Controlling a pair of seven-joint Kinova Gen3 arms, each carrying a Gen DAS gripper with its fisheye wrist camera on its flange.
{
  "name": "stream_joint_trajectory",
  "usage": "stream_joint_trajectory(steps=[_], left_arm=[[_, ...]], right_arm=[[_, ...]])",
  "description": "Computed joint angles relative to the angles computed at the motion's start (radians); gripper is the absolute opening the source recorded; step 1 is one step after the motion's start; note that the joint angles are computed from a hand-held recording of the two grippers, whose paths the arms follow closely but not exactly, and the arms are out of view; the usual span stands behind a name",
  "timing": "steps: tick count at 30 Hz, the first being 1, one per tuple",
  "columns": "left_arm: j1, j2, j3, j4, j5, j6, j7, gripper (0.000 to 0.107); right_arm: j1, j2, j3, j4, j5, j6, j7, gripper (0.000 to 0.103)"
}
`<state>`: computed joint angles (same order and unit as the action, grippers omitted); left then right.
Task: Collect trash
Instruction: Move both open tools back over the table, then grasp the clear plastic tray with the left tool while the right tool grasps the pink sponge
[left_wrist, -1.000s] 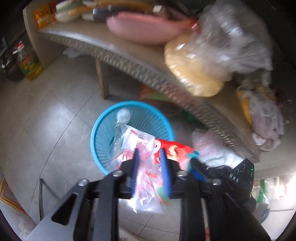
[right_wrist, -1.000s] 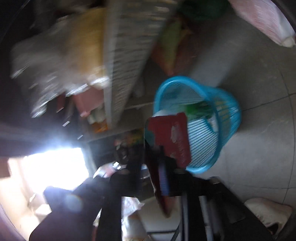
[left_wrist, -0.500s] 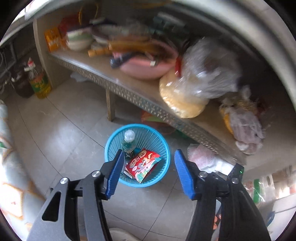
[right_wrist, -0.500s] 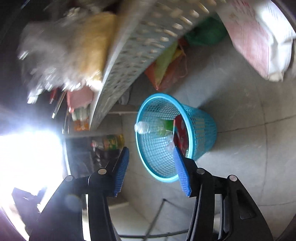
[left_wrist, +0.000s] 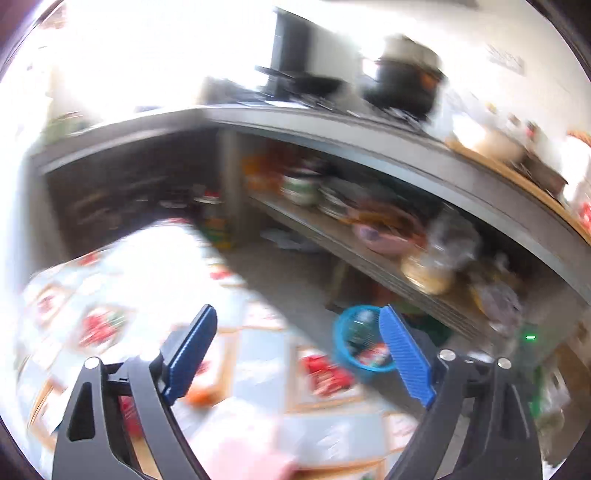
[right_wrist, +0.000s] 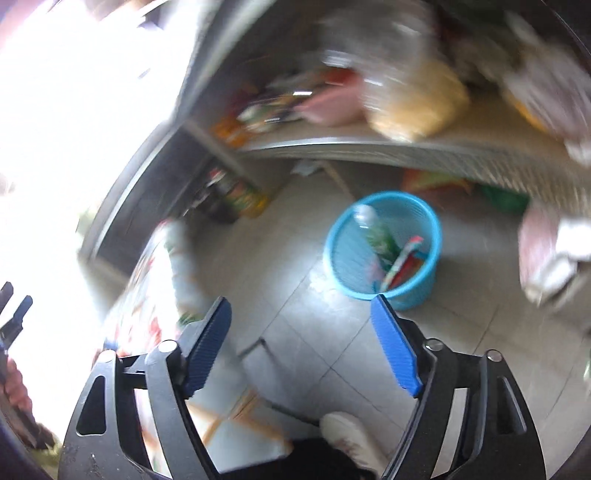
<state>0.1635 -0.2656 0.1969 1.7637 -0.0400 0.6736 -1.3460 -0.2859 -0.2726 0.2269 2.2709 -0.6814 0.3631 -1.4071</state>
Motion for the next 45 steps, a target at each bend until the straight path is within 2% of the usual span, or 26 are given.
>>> stream_joint_trajectory(steps=[2, 5, 9, 10, 13, 15, 19, 21, 26, 29, 31, 32, 36, 40, 45], left_arm=[[-0.021, -0.092, -0.031, 0.069, 0.005, 0.012, 0.019, 0.089], [-0.066, -0.228, -0.078, 0.181, 0.029, 0.022, 0.036, 0.089], [-0.138, -0.348, -0.135, 0.320, 0.165, -0.003, -0.091, 0.089], [-0.144, -0.374, -0.157, 0.356, 0.206, -0.009, -0.126, 0.089], [-0.099, -0.415, -0.250, 0.445, 0.314, -0.028, -0.248, 0.089], [-0.016, -0.408, -0.329, 0.484, 0.370, -0.049, -0.329, 0.089], [0.169, -0.333, -0.485, 0.486, 0.458, -0.095, -0.492, 0.098], [0.258, -0.263, -0.578, 0.436, 0.495, -0.074, -0.573, 0.098], [0.458, -0.074, -0.810, 0.262, 0.581, 0.120, -0.777, 0.098], [0.597, 0.038, -0.927, 0.148, 0.548, 0.242, -0.881, 0.098], [0.666, 0.099, -0.975, 0.091, 0.502, 0.294, -0.907, 0.098], [0.673, 0.135, -0.983, 0.063, 0.492, 0.328, -0.923, 0.098], [0.625, 0.240, -0.936, -0.010, 0.436, 0.396, -0.895, 0.098], [0.538, 0.340, -0.918, -0.067, 0.488, 0.502, -0.917, 0.098], [0.455, 0.385, -0.877, -0.089, 0.513, 0.541, -0.878, 0.097]], right_arm=[[0.011, -0.018, -0.068, -0.043, 0.058, 0.052, -0.030, 0.080], [-0.028, -0.026, -0.096, -0.109, 0.075, 0.132, -0.025, 0.081], [-0.077, 0.024, -0.124, -0.193, -0.034, 0.230, 0.077, 0.082], [-0.103, 0.046, -0.110, -0.210, -0.075, 0.251, 0.118, 0.081], [-0.167, 0.143, -0.061, -0.271, -0.197, 0.346, 0.207, 0.082], [-0.148, 0.206, -0.080, -0.314, -0.251, 0.410, 0.225, 0.081], [-0.123, 0.273, -0.147, -0.371, -0.262, 0.466, 0.146, 0.082], [-0.114, 0.280, -0.185, -0.387, -0.245, 0.471, 0.095, 0.082], [-0.078, 0.285, -0.264, -0.417, -0.160, 0.491, 0.005, 0.082], [-0.042, 0.280, -0.299, -0.415, -0.135, 0.499, -0.020, 0.082], [-0.016, 0.275, -0.312, -0.411, -0.133, 0.506, -0.020, 0.082], [-0.008, 0.275, -0.317, -0.410, -0.133, 0.505, -0.019, 0.082], [0.014, 0.271, -0.326, -0.405, -0.136, 0.503, -0.013, 0.082], [0.030, 0.278, -0.325, -0.389, -0.168, 0.507, 0.020, 0.082], [0.046, 0.286, -0.325, -0.371, -0.206, 0.514, 0.057, 0.082]])
